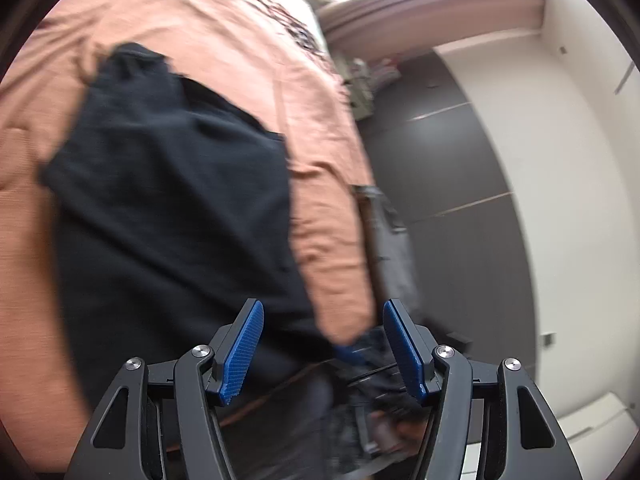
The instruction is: Fold small clothes
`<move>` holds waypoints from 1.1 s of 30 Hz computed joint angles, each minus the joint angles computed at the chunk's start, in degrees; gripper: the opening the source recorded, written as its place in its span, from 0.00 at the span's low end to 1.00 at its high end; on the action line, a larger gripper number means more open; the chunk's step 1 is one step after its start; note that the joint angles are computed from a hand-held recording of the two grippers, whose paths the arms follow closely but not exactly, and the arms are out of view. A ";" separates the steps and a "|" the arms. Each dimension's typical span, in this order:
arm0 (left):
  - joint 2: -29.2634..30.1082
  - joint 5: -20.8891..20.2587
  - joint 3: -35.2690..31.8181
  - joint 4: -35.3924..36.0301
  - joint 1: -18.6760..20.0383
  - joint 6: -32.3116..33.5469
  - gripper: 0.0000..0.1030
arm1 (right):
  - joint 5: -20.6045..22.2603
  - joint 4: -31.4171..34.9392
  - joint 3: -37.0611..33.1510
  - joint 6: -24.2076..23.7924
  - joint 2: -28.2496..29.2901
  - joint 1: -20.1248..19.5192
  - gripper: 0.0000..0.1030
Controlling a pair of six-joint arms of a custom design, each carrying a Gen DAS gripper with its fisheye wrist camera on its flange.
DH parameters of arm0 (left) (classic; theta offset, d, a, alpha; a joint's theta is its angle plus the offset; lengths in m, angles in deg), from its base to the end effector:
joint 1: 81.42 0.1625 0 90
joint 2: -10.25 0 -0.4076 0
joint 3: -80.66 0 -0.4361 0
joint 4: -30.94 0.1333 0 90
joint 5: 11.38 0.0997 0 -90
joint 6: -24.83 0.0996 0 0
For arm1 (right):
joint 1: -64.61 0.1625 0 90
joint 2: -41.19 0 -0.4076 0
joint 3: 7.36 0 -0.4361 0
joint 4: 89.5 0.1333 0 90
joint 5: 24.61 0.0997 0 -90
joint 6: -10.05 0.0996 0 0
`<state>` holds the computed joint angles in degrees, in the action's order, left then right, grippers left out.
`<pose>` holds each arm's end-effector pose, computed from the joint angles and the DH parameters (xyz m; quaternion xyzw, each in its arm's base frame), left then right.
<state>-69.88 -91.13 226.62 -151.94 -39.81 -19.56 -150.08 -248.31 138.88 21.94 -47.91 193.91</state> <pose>-0.1852 -0.3664 0.1242 -0.0129 -0.9685 0.2236 0.1088 0.2846 -0.2285 0.1445 0.1944 -0.9279 0.2182 0.2315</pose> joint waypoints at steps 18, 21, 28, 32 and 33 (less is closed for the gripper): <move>-8.75 12.60 6.01 24.99 -0.78 -6.37 0.37 | -3.69 1.72 -6.97 -2.05 9.36 0.53 0.03; -8.03 13.53 5.52 26.36 -1.16 -5.91 0.36 | 0.15 -0.80 -4.25 -2.86 5.03 -1.94 0.02; -5.44 15.45 3.49 29.30 -2.19 -5.76 0.34 | 5.66 -5.04 1.25 -4.73 -1.51 -6.74 0.02; -5.30 15.90 3.38 30.25 -2.68 -6.94 0.28 | 7.18 -6.00 3.17 -4.56 -3.77 -7.35 0.02; -6.17 15.72 3.79 30.54 -2.81 -7.11 0.28 | 6.98 -6.05 3.35 -4.58 -4.00 -7.19 0.02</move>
